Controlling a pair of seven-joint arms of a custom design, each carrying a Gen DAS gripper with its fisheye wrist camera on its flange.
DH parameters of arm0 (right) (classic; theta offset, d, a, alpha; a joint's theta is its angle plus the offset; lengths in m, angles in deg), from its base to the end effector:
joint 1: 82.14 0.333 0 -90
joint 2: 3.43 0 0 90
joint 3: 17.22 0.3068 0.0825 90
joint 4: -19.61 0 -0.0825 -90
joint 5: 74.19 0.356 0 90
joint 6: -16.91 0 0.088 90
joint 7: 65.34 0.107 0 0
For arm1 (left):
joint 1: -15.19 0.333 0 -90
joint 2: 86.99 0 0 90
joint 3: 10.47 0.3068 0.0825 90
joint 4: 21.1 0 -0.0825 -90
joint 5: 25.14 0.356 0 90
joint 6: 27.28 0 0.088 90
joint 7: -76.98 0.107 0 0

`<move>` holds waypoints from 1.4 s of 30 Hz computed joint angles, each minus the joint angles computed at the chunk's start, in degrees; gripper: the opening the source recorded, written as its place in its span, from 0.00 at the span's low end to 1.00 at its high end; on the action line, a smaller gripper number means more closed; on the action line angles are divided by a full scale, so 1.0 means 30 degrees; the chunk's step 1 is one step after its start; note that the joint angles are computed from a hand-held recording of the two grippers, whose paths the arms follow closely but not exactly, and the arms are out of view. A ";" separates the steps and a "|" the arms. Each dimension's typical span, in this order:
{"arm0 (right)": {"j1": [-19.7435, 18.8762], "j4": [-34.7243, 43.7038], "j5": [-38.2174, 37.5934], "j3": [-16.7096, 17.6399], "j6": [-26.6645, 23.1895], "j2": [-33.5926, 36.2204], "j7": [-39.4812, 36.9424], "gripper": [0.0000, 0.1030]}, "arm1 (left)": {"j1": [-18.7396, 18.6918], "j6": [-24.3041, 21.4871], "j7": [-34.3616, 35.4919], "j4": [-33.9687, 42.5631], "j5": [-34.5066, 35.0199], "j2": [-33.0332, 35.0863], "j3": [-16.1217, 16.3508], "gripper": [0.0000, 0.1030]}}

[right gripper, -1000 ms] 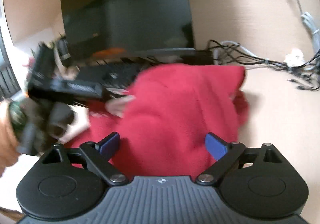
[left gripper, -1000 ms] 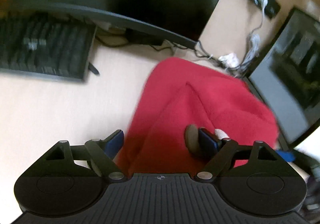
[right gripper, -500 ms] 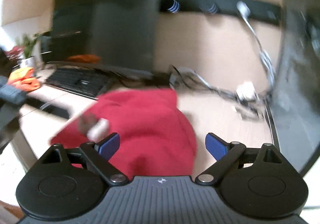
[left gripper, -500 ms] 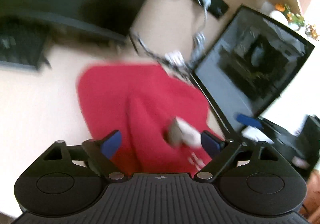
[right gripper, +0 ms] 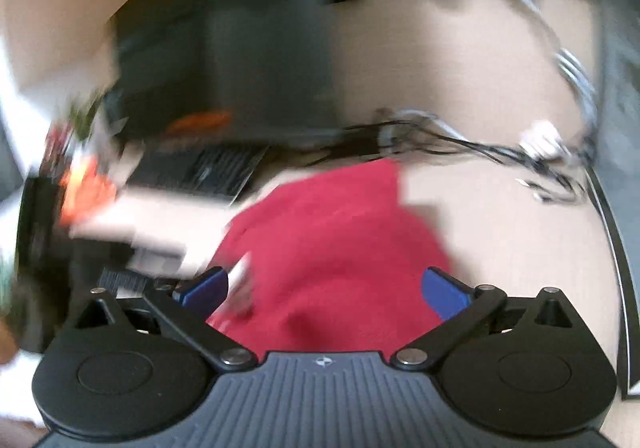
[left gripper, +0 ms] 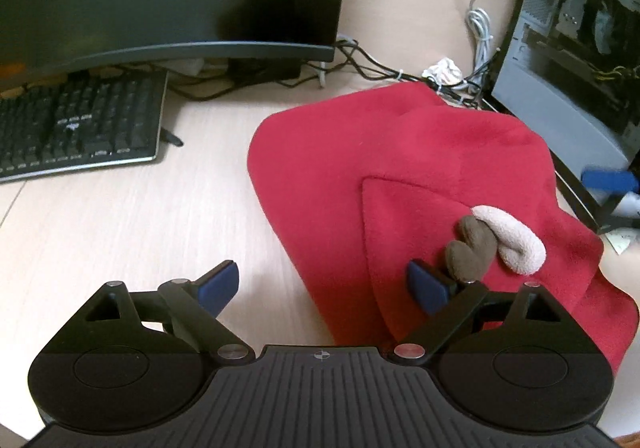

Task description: Fold clothes

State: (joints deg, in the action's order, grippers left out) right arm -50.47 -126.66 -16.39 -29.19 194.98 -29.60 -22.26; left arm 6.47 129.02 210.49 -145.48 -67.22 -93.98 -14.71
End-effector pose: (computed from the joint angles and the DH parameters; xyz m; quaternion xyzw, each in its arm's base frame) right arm 0.4119 0.0631 0.5105 -0.6578 0.5718 -0.1914 0.4513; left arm 0.5217 -0.0957 0.5205 -0.5039 0.7684 -0.3644 0.1512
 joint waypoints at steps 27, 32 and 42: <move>-1.0157 0.8892 0.2905 0.1304 -1.8797 0.9075 0.1067 1.00 | 0.2399 -0.7994 -0.2808 0.2796 -0.5904 0.2341 -0.0645 0.96; -1.0949 0.8803 0.4179 0.2276 -1.8781 0.9483 0.0529 1.00 | 0.2466 -0.7618 -0.2464 0.2800 -0.6006 0.2412 -0.0839 0.96; -0.8788 0.8390 0.4671 0.3556 -1.8838 0.7882 -0.1856 1.00 | 0.2823 -0.6565 0.1165 0.0827 -1.0285 -0.0308 0.0395 0.95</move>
